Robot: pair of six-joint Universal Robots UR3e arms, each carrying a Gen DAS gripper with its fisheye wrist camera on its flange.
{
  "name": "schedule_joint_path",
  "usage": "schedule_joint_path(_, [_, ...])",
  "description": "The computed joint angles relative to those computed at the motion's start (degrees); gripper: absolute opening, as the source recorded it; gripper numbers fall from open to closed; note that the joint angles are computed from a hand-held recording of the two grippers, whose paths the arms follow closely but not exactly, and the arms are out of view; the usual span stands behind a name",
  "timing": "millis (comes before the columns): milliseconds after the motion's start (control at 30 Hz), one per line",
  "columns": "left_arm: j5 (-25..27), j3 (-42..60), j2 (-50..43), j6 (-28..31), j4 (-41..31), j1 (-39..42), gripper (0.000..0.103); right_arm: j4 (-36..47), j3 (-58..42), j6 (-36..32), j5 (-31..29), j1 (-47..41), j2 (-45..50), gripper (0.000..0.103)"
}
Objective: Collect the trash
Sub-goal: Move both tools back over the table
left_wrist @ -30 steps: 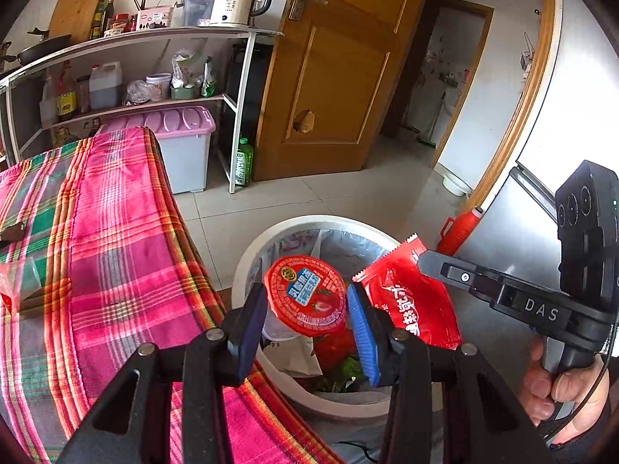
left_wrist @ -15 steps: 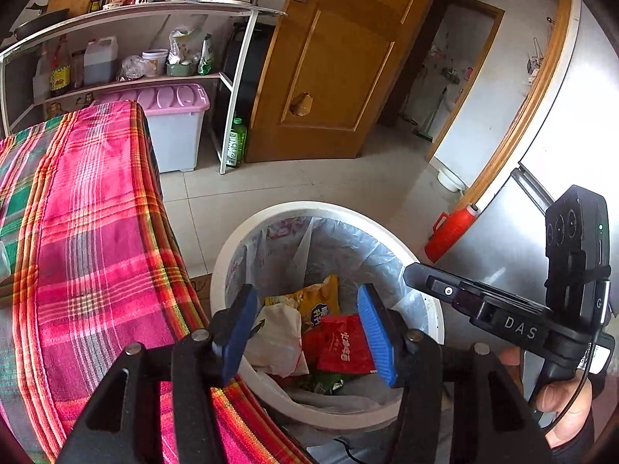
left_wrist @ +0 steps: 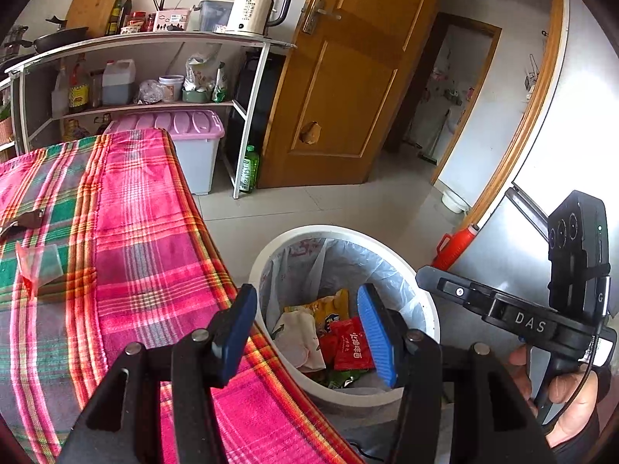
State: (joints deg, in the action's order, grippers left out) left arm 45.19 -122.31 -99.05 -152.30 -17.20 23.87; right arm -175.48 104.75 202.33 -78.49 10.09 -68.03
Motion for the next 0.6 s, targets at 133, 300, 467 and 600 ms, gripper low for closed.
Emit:
schedule_joint_path(133, [-1.36,-2.95,3.65,2.23,-1.63,4.00,0.057,1.15,-2.06,0.05,-0.80,2.51,0.21,0.018])
schedule_joint_path(300, [-2.88,-6.60,8.11,5.86,-3.75,9.60,0.057,3.04,-6.30,-0.13,-1.54,5.65,1.87,0.025])
schedule_joint_path(467, [-4.54,-9.39,12.20,9.86,-7.04,15.97,0.057,4.27,-10.57,0.04,-1.86,8.63,4.04,0.036])
schedule_joint_path(600, [-5.56,-10.53,14.47,13.17,-10.48,21.05,0.056,6.20,-15.03,-0.36,-2.47,11.28,6.49,0.036])
